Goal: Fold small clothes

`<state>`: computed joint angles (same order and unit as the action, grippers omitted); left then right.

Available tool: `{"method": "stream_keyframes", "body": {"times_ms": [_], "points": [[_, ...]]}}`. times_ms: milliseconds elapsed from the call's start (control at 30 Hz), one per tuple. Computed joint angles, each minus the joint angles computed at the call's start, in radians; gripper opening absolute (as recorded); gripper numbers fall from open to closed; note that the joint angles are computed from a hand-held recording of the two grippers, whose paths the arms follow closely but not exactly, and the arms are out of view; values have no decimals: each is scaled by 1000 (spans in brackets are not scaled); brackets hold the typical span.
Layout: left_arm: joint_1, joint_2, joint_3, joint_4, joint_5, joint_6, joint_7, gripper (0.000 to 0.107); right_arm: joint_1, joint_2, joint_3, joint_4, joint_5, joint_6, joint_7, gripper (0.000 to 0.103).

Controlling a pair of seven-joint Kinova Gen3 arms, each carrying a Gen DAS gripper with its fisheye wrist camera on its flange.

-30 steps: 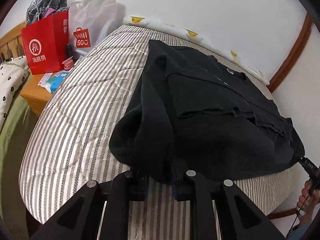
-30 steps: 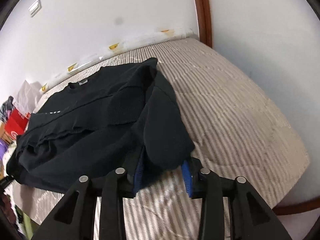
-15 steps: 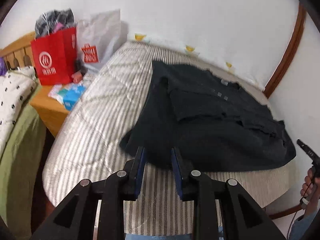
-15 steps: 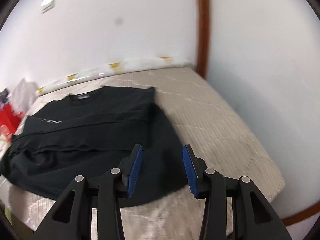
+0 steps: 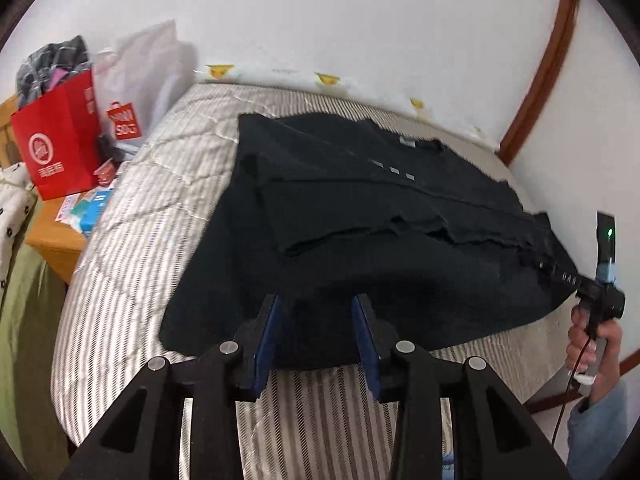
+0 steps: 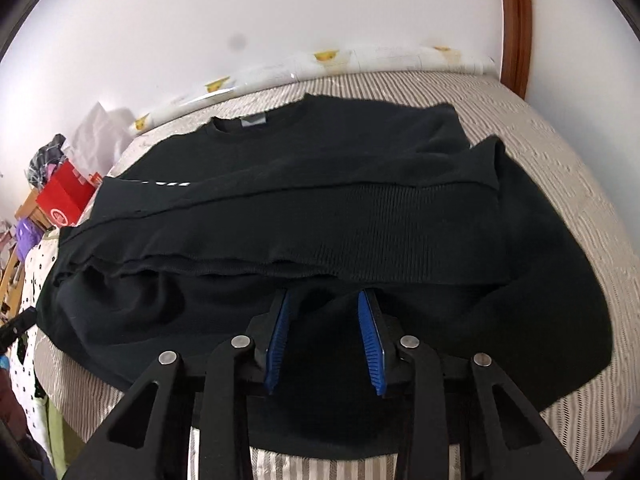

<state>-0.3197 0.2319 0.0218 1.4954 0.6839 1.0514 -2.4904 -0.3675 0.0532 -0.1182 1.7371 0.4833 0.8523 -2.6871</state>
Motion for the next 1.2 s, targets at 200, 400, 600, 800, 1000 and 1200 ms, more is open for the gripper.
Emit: {"method": "stream_keyframes", "body": {"times_ms": [200, 400, 600, 800, 1000, 1200], "points": [[56, 42, 15, -30, -63, -49, 68, 35, 9, 9, 11, -15, 5, 23, 7, 14], [108, 78, 35, -74, -157, -103, 146, 36, 2, 42, 8, -56, 32, 73, 20, 11], [124, 110, 58, -130, -189, -130, 197, 36, -29, 112, 35, -145, 72, 159, 34, 10], [132, 166, 82, -211, -214, -117, 238, 36, -18, 147, 75, -193, 68, 136, 58, 10], [136, 228, 110, -319, -195, -113, 263, 36, 30, 177, 102, -253, 12, 79, 130, 10], [149, 287, 130, -432, -197, -104, 337, 36, 55, 266, 133, -391, -48, 98, 214, 10]]}}
